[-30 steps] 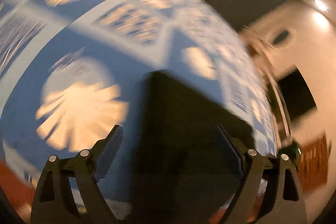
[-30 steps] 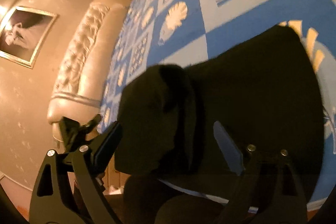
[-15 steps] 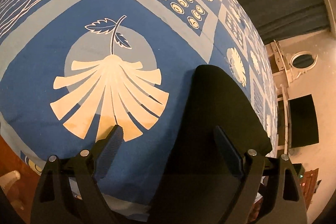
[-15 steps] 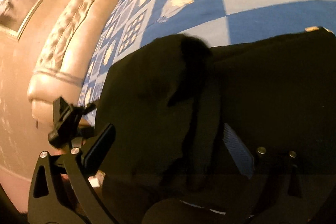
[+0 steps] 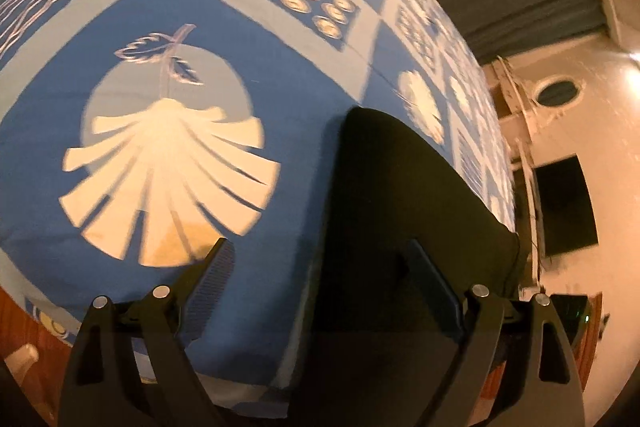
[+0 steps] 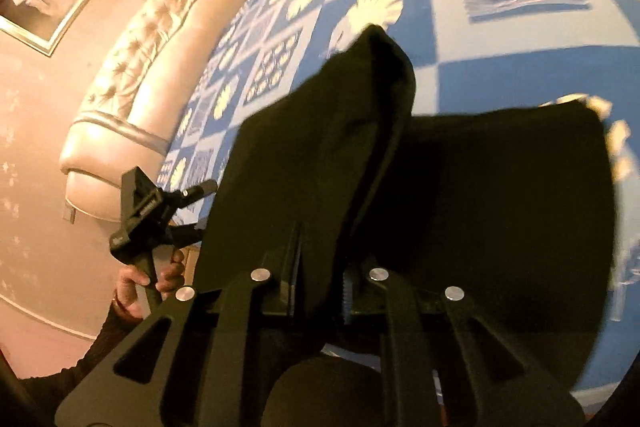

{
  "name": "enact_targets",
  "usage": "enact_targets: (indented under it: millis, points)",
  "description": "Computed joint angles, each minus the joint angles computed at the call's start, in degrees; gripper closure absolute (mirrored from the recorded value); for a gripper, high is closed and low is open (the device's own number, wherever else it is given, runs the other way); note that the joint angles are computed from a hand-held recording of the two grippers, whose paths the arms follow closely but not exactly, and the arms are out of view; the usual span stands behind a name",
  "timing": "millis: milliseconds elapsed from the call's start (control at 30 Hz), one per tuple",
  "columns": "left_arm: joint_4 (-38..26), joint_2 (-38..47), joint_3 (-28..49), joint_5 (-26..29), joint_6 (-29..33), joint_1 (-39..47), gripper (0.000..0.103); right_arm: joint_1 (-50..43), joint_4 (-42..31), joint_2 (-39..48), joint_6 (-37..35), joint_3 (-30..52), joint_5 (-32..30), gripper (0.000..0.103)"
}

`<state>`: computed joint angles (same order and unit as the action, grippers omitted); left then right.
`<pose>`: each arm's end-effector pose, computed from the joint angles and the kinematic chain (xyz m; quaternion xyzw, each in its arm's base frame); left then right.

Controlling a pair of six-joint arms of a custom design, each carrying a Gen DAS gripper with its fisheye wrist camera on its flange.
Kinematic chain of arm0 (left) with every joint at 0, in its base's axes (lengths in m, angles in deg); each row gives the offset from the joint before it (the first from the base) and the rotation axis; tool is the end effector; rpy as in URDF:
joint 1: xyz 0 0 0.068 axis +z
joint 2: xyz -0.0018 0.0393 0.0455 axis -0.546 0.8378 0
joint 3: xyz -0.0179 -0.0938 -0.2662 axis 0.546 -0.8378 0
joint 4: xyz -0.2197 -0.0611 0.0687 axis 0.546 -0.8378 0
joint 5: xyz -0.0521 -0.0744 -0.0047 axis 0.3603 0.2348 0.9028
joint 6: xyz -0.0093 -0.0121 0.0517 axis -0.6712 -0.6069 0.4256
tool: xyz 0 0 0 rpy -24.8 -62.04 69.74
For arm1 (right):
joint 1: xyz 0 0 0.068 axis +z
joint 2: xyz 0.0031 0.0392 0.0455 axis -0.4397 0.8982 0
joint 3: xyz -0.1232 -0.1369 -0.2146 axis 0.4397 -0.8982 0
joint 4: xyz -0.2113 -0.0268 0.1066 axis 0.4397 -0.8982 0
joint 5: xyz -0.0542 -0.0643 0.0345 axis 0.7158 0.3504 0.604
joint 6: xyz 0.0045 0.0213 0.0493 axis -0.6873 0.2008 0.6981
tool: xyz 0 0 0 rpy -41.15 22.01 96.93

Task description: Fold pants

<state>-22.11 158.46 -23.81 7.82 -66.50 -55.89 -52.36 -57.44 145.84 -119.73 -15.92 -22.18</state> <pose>0.2434 -0.1130 0.2254 -0.1730 0.9151 -0.3070 0.1960 0.2474 -0.0913 0.2525 -0.0268 0.9020 0.3863 0.1911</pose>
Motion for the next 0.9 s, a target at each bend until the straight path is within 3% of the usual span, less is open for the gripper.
enact_targets:
  millis: [267, 467, 633, 667, 800, 900]
  points:
    - [0.49, 3.28, 2.36, -0.74, 0.92, -5.59, 0.016, -12.56, -3.41, 6.92, -7.30, 4.21, 3.97, 0.089]
    - [-0.32, 5.85, 3.60, -3.20, 1.37, -8.31, 0.016, -12.48, 1.57, 10.19, -5.44, 1.24, 5.48, 0.089]
    - [-1.02, 6.24, 4.03, -4.35, 2.80, -9.13, 0.016, -14.29, -2.61, 11.57, -7.28, 2.92, 3.30, 0.086]
    - [-0.97, 5.93, 3.87, -4.26, 2.42, -8.92, 0.016, -14.90, -3.52, 11.11, -7.90, 3.22, 3.06, 0.083]
    - [-0.61, 4.01, 2.51, -4.27, -0.40, -8.35, 0.016, -19.73, -8.51, 13.47, -10.90, 5.78, 0.75, 0.053]
    - [-0.59, 2.65, 1.04, -4.10, -2.25, -8.30, 0.016, -22.48, -8.07, 14.56, -9.44, 6.35, 2.29, 0.035]
